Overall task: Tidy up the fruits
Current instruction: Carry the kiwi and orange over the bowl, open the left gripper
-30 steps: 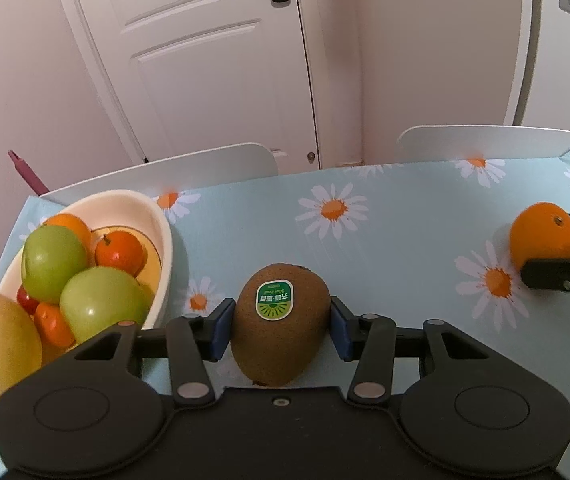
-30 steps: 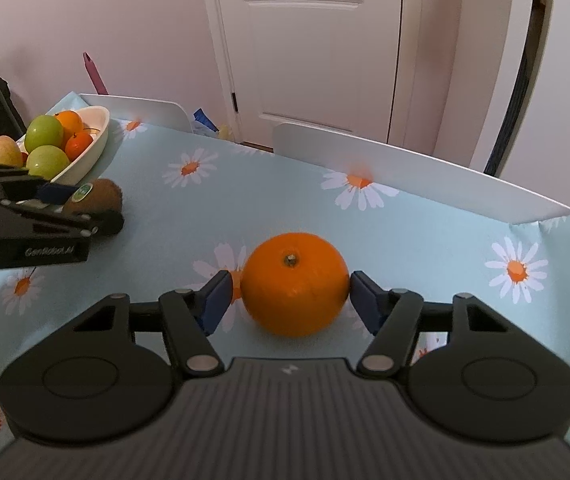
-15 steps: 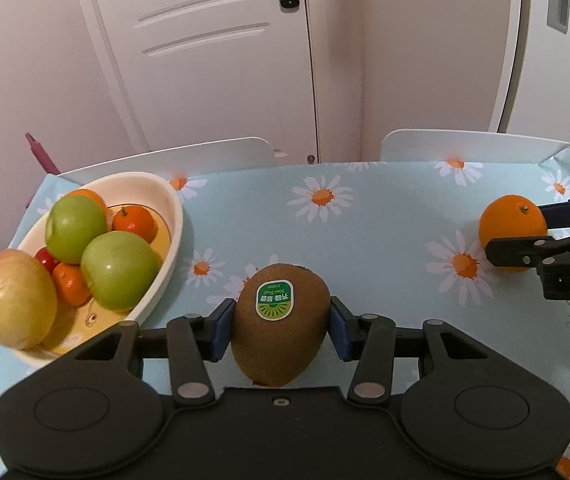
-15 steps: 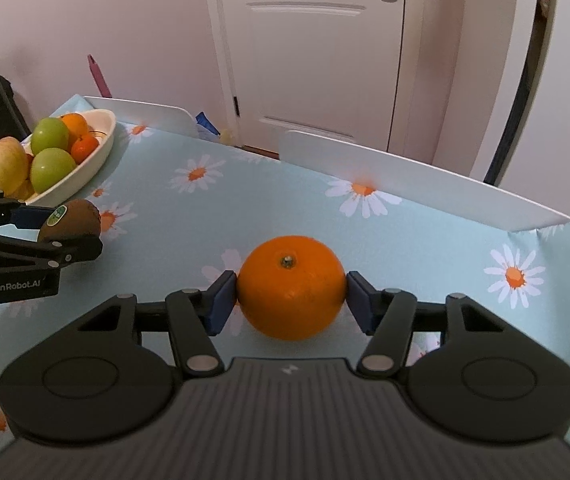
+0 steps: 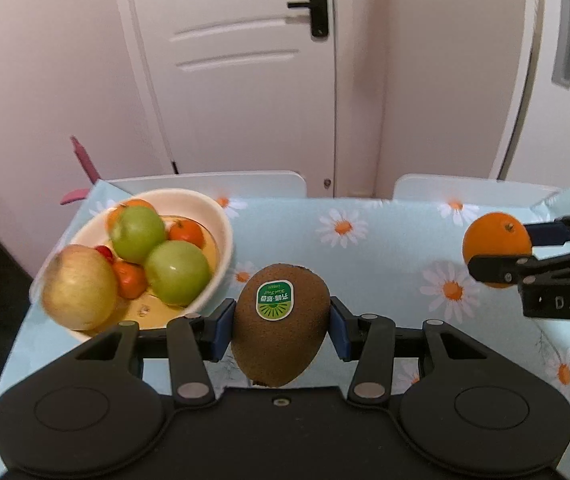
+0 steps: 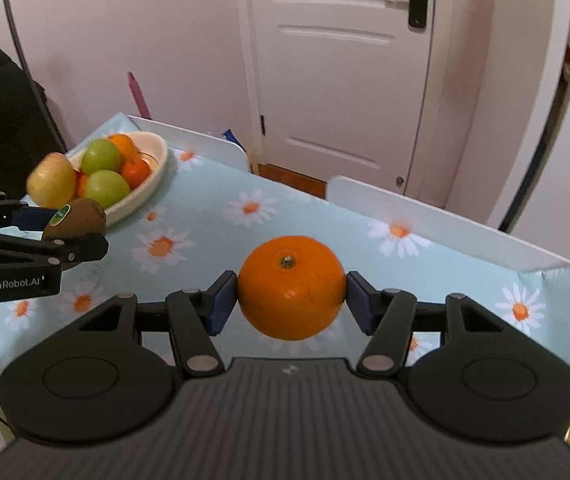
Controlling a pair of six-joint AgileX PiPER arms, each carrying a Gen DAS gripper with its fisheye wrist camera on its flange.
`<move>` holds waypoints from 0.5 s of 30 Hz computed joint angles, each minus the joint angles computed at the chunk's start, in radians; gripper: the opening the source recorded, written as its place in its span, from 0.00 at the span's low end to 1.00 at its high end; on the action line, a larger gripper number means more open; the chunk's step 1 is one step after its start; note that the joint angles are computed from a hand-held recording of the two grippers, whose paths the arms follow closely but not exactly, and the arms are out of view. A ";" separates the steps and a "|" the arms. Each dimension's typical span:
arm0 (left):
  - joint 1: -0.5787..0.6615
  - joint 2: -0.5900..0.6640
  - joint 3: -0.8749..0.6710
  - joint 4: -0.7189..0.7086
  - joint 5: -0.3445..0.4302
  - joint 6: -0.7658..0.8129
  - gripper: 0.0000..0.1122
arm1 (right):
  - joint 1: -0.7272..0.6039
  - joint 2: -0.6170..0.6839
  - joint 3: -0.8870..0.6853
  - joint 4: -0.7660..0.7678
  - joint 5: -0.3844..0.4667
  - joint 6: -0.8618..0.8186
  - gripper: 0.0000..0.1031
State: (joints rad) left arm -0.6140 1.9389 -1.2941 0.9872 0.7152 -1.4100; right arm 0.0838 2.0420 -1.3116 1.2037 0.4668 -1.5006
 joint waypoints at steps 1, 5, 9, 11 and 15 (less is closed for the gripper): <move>-0.001 -0.015 0.008 0.005 0.010 -0.008 0.47 | 0.006 -0.008 0.000 -0.007 0.005 0.010 0.72; 0.007 -0.071 0.040 0.027 0.033 -0.031 0.47 | 0.036 -0.032 -0.015 -0.034 0.024 0.053 0.72; 0.032 -0.129 0.083 0.049 0.034 -0.035 0.47 | 0.087 -0.039 -0.049 -0.073 0.020 0.114 0.72; 0.061 -0.162 0.107 0.048 0.017 -0.019 0.47 | 0.120 -0.034 -0.076 -0.106 0.011 0.169 0.72; 0.130 -0.207 0.136 0.031 -0.022 0.042 0.47 | 0.193 -0.011 -0.153 -0.198 -0.007 0.317 0.72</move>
